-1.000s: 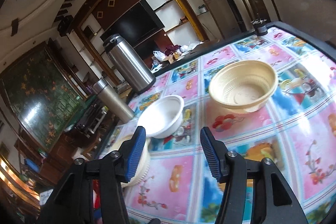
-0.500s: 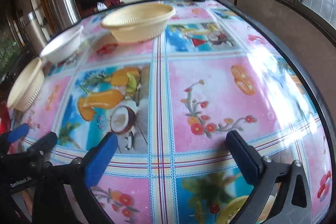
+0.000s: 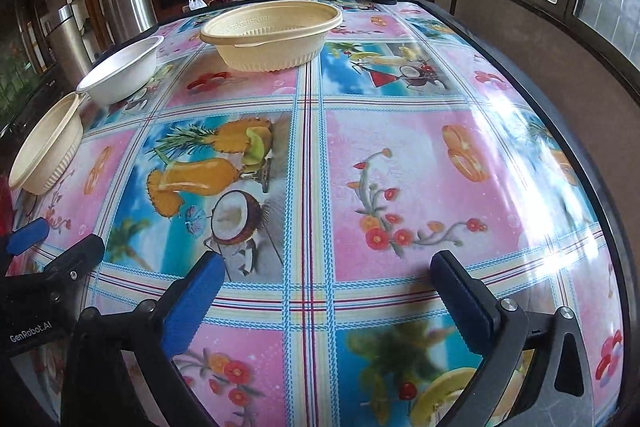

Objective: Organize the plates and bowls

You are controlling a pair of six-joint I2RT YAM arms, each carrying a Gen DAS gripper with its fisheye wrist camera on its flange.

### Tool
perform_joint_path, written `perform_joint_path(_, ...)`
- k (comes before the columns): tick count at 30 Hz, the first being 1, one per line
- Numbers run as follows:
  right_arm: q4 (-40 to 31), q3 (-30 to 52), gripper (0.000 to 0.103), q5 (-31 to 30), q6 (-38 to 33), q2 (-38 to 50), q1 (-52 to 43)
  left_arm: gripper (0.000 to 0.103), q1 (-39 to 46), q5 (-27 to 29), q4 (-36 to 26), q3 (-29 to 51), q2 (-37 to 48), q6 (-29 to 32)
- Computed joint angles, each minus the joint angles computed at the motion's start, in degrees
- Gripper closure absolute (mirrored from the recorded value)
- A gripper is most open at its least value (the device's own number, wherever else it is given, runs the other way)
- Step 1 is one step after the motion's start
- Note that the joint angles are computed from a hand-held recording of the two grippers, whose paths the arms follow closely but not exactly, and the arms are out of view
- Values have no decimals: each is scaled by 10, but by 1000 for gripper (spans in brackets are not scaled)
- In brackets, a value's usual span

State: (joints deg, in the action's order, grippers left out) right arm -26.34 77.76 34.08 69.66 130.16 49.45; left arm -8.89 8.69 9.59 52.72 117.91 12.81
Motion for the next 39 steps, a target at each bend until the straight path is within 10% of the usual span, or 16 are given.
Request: perform_joint_path(39, -2, -6, 0, 2, 8, -3, 3, 0, -1, -1, 2, 0, 1, -1)
